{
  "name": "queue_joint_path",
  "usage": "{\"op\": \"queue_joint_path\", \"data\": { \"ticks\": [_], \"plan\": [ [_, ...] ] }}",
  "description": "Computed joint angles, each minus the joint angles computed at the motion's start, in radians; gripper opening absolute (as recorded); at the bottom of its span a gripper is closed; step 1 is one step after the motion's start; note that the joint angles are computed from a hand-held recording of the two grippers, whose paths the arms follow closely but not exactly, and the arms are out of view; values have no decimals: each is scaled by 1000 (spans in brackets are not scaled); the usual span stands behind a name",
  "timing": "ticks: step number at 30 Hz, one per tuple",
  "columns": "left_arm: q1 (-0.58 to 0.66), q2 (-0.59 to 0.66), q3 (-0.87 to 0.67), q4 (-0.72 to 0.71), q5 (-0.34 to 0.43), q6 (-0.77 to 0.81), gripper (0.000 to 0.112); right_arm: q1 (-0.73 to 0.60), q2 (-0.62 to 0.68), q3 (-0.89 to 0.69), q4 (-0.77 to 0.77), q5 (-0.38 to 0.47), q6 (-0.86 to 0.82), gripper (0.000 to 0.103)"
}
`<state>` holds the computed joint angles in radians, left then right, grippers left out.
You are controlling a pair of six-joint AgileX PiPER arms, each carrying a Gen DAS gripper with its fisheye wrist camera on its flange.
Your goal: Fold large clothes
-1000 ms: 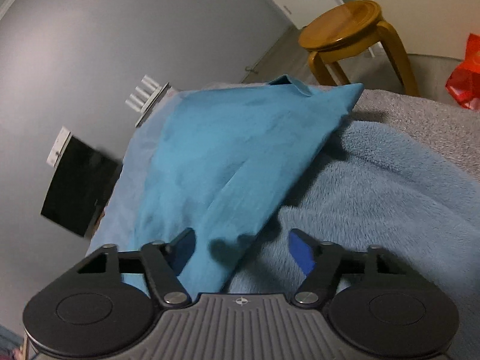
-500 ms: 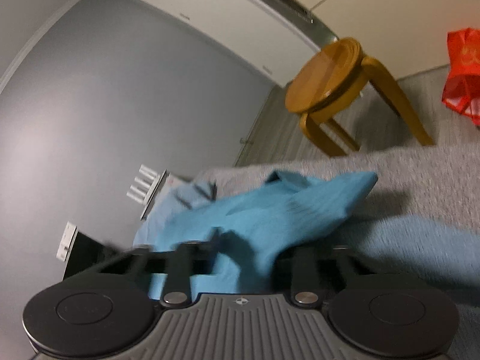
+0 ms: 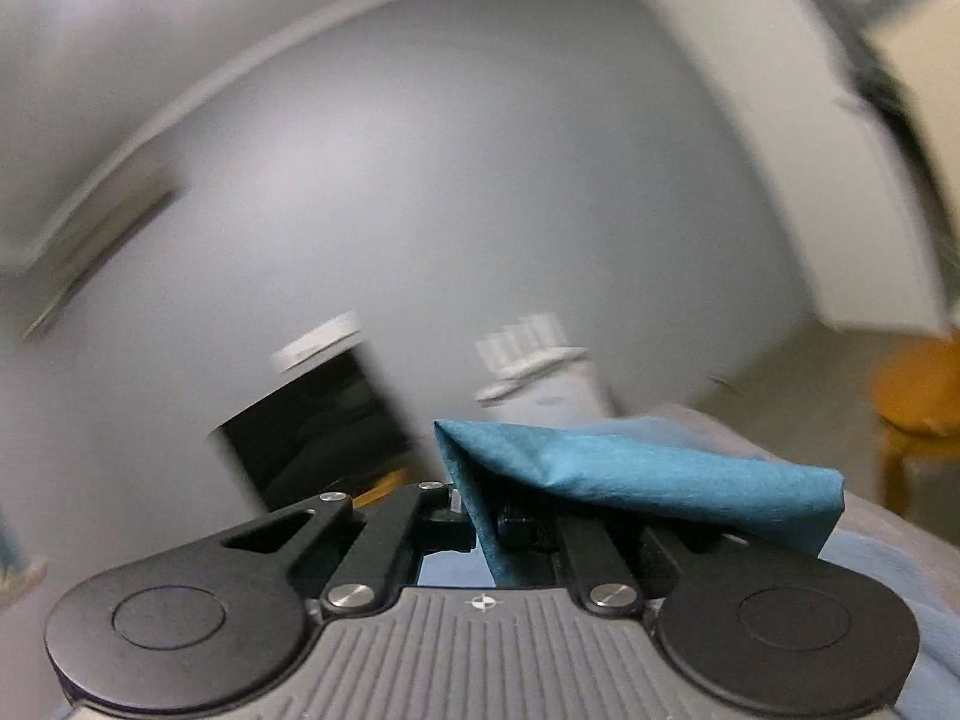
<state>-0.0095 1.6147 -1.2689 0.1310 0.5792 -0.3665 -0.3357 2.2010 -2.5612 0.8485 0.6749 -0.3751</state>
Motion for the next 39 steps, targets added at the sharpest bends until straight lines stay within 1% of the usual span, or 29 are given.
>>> {"op": "queue_joint_path", "data": {
  "ticks": [2,4,5,6,8,9,12,13,14,16,17,18,19,20,21,23,25,26,28,30,31,32,33,34,36,37,39],
  "plan": [
    [10,-5,8,-31,-10,24,103,87,-86,97,27,-10,-120,7],
    [18,-12,21,-58,-23,43,103,184,-148,168,14,-3,-196,7],
    [24,-14,25,-76,-29,57,103,240,-165,169,-29,14,-185,6],
    [29,-16,29,-91,-33,67,103,290,-186,205,-44,23,-206,6],
    [39,-20,38,-118,-43,85,103,388,-236,307,-85,15,-221,6],
    [42,-21,40,-128,-45,90,103,436,-269,389,-101,-15,-231,6],
    [48,-26,49,-153,-54,109,103,554,-330,596,-146,-89,-179,6],
    [50,-29,53,-164,-59,120,103,599,-341,656,-186,-112,-121,6],
    [53,-32,57,-180,-63,136,103,629,-351,706,-222,-114,-70,6],
    [61,-36,65,-214,-70,171,103,675,-357,788,-276,-81,-10,8],
    [65,-35,65,-226,-69,183,103,682,-376,858,-273,-76,-27,14],
    [66,-35,64,-231,-68,188,103,663,-377,894,-255,-43,-64,20],
    [68,-32,60,-233,-61,188,103,648,-398,948,-223,-30,-106,23],
    [71,-29,54,-237,-53,189,103,634,-437,1022,-183,-39,-145,35],
    [71,-25,50,-235,-46,183,103,601,-488,1113,-122,-54,-205,51],
    [70,-15,42,-215,-29,156,103,520,-548,1197,-17,-47,-275,66],
    [62,1,26,-170,0,115,103,426,-545,1215,116,-27,-366,73],
    [53,11,14,-141,17,91,103,383,-541,1222,176,-15,-404,78],
    [16,30,-11,-33,60,10,103,326,-544,1251,263,-2,-440,80],
    [-25,51,-51,62,120,-54,103,269,-540,1278,333,23,-467,80],
    [-42,51,-69,93,148,-82,103,258,-499,1262,377,22,-493,80],
    [-53,40,-79,95,157,-92,103,238,-498,1268,409,41,-513,80],
    [-62,19,-80,87,140,-89,103,231,-472,1269,474,48,-567,80],
    [-71,-2,-78,83,111,-81,103,215,-463,1268,519,78,-599,80],
    [-104,-14,-117,66,77,-45,103,186,-462,1278,584,115,-639,80],
    [-123,-3,-155,41,70,-2,103,175,-464,1287,620,112,-664,80],
    [-170,49,-254,7,82,90,103,161,-466,1306,697,81,-714,81]
  ]
}}
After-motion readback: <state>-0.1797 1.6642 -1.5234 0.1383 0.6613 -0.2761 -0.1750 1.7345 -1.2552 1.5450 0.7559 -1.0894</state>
